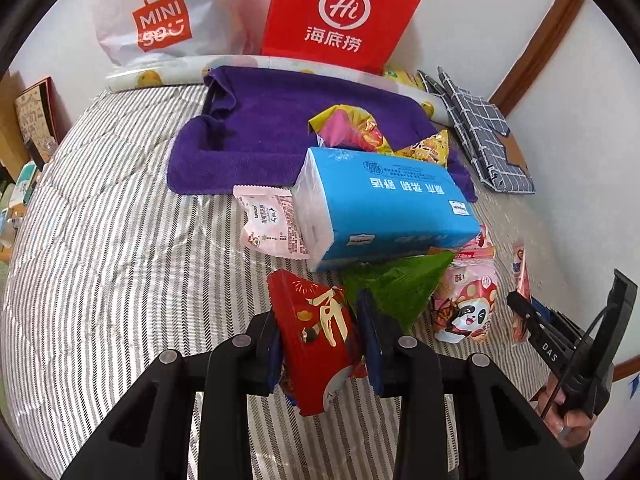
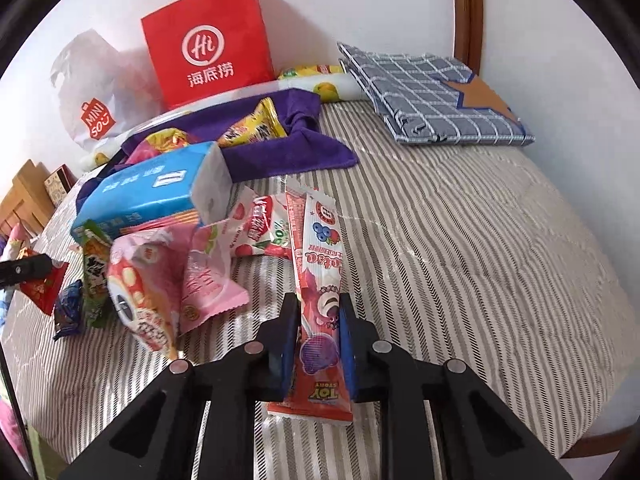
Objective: Organize snacks
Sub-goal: 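Carry the red bag with the left tool while the right tool carries the pink tube snack toward the towel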
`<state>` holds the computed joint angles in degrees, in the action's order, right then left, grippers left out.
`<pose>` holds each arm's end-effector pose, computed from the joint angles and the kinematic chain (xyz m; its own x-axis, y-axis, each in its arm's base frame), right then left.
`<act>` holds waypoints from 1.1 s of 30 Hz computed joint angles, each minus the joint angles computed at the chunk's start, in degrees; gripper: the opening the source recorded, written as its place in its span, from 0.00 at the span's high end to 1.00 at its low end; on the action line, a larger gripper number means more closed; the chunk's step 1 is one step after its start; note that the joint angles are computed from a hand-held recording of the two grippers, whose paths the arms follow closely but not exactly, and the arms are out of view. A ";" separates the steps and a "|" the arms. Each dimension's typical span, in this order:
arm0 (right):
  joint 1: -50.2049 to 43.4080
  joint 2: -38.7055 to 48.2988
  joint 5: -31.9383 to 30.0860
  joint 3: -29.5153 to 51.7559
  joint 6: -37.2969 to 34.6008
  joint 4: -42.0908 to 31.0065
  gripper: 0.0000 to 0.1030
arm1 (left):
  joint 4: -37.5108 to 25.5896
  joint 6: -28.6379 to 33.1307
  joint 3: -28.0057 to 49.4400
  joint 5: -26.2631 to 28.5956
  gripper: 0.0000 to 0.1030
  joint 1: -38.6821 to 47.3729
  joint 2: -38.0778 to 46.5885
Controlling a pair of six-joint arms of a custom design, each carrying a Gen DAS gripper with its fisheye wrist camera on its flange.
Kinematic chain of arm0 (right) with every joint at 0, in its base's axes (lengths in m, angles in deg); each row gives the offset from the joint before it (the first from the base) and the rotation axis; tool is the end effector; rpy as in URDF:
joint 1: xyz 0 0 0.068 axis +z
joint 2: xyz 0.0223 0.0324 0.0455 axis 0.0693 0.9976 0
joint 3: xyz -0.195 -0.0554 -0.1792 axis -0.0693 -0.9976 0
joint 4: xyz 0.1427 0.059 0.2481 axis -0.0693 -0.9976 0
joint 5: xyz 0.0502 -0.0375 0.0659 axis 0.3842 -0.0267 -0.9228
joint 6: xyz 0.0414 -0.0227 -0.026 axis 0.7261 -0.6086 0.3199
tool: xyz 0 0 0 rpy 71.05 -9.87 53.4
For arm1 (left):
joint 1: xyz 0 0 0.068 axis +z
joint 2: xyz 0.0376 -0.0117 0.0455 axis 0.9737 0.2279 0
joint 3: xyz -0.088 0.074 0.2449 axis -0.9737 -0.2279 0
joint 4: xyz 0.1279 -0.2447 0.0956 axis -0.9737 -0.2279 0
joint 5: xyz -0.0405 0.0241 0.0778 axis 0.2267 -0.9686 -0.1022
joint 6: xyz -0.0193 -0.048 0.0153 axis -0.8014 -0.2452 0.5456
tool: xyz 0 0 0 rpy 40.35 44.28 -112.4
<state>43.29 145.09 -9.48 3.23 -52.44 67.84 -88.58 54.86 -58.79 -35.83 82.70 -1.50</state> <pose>0.1523 0.1057 0.0060 -0.7119 0.0907 -0.6964 0.0358 0.9950 0.0930 0.1974 0.0075 0.0880 -0.8653 0.0002 -0.5012 0.1554 0.9508 -0.2679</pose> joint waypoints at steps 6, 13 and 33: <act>6.03 -9.52 6.11 -0.44 2.31 -10.16 0.82 | -3.01 0.64 -0.66 1.22 0.68 1.29 -4.47; 10.99 -22.14 9.44 -1.82 4.22 -19.25 0.82 | -7.72 1.79 -1.14 2.82 0.68 3.05 -10.75; 18.48 -38.24 16.01 1.68 7.61 -37.83 0.82 | -16.10 3.32 0.96 7.12 0.68 6.88 -18.26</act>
<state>61.76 106.85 6.53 4.92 -44.83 30.02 -104.68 58.18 -57.83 -28.71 89.58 -19.77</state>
